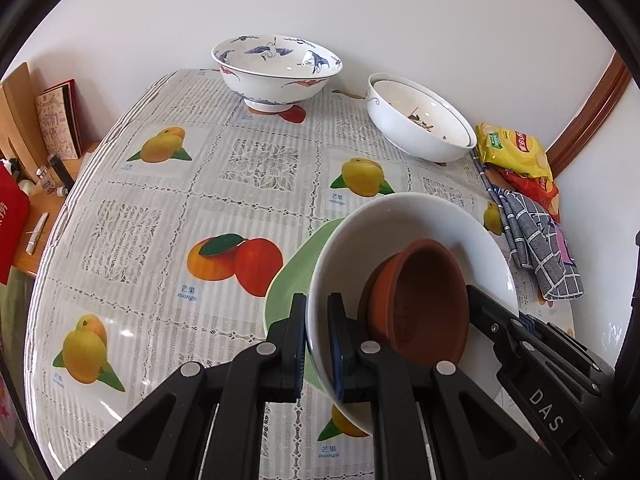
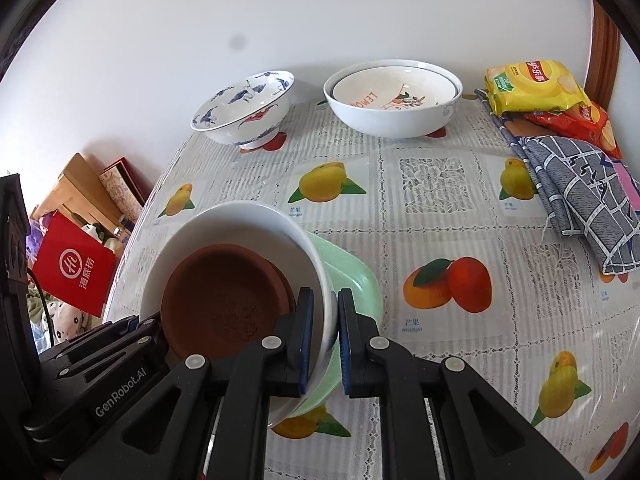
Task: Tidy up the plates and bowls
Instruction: 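Carry the white bowl with both grippers and lower it onto the green plate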
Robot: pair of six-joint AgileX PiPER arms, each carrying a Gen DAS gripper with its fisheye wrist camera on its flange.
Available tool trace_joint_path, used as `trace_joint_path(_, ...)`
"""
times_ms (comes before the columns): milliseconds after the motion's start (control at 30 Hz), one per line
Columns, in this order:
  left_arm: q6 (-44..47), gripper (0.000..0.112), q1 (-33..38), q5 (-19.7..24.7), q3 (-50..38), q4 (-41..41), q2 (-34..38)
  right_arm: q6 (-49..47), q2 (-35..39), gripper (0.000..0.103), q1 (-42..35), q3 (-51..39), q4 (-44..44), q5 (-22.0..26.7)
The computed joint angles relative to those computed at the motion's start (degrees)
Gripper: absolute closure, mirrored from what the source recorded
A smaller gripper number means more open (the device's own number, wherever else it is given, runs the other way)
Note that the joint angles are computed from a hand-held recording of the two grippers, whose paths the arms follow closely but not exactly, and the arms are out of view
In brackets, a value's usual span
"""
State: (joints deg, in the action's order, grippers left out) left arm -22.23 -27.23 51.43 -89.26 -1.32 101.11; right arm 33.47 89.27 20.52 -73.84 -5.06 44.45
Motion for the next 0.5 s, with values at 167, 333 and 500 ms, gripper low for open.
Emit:
trace_joint_path(167, 0.59, 0.102, 1.2, -0.46, 0.72, -0.64, 0.65, -0.92, 2.13, 0.091, 0.31, -0.83, 1.02, -0.6)
trace_joint_path(333, 0.71, 0.102, 1.09, -1.16, 1.25, 0.01, 1.78, -1.84, 3.59, 0.091, 0.37, -0.38, 1.61, -1.45)
trace_joint_path(500, 2.13, 0.101, 1.41, -1.57, 0.58, -2.07, 3.66, -2.81, 4.53, 0.091, -0.8, 0.36, 2.89, -2.1)
